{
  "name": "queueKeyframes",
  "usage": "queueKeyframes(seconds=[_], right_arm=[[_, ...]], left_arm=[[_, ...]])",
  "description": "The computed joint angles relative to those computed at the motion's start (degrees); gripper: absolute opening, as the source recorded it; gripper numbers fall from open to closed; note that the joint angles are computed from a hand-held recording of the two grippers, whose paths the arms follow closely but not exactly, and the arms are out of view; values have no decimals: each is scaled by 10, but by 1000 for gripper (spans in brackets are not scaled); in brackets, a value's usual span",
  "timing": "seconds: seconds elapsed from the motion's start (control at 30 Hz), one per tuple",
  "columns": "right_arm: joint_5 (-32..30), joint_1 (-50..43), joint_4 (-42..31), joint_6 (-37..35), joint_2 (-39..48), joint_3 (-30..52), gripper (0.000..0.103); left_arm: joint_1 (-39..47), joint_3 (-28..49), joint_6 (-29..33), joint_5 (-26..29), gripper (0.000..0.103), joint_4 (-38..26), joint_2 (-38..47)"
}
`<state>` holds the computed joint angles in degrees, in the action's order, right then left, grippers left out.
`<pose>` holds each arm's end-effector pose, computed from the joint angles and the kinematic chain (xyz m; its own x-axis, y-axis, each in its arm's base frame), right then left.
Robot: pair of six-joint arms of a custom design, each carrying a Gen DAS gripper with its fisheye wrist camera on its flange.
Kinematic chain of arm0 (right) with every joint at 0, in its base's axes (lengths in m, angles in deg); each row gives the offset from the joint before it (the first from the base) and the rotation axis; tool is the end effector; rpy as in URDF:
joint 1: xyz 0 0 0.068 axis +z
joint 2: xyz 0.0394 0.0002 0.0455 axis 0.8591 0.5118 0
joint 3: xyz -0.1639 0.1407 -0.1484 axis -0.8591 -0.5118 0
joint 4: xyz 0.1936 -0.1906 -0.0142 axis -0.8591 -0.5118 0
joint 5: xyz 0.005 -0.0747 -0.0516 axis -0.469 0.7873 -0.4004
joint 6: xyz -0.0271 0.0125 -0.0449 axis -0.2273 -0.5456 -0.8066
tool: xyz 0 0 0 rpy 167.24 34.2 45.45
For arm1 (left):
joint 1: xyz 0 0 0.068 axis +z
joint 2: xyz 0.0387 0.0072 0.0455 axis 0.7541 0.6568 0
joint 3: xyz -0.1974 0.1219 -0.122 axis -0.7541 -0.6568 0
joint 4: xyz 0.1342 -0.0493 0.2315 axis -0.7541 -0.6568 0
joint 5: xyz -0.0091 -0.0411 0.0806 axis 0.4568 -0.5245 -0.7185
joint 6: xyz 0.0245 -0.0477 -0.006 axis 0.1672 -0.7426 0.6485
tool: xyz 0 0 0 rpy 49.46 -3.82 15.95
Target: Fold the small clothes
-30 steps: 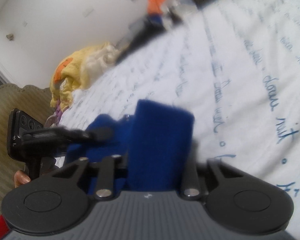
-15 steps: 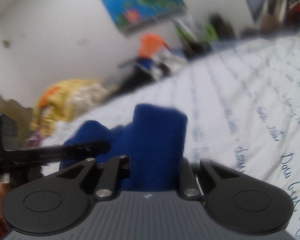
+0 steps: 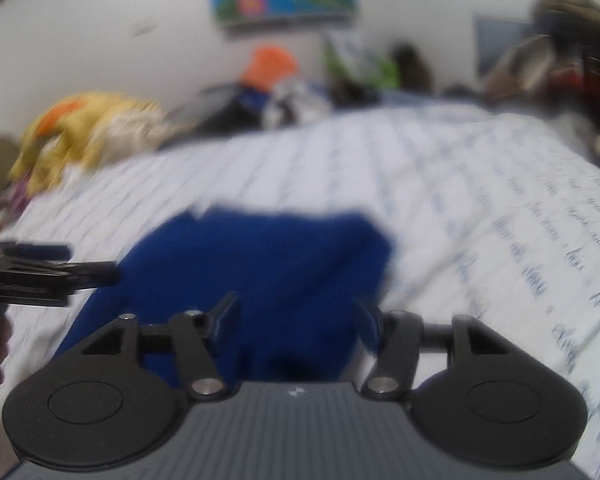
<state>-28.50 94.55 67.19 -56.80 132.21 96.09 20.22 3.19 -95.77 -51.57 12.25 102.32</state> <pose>0.2781 0.1973 0.1351 -0.5529 -0.2096 -0.8064 -0.5037 0.8550 0.1232 0.2136 -0.0964 0.1243 -0.5904 -0.0136 -0.8070 -0.1203 0.9902 0.0713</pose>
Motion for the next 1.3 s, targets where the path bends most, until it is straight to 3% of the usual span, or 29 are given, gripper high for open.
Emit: queueKeyframes(seconds=[0.1,0.23,0.3,0.37,0.47,0.67,0.73,0.9,1.3], right_arm=[[83,42,-21,-30,29,1,61],[115,42,-14,20,-23,-47,66],[102,40,12,39,-57,-85,66],[75,40,18,43,-59,-95,66],[121,63,11,47,-45,-100,67],[184,115,31,136,-108,-153,71],[201,133,35,132,-101,-153,76],[235,167,26,124,-80,-153,76],[250,186,41,133,-79,-176,83]], left_arm=[[-29,-8,-27,-25,98,3,42],[-47,-35,-85,-36,99,-62,-56],[-58,-42,-105,-38,101,-76,-73],[-76,-30,-127,-51,101,-91,-39],[-109,-33,-175,-80,101,-109,-35],[-162,-28,-272,-132,103,-162,-33],[-168,-36,-300,-135,103,-160,-37],[-190,-55,-345,-139,103,-172,-57],[-257,-31,-439,-184,103,-276,-20]])
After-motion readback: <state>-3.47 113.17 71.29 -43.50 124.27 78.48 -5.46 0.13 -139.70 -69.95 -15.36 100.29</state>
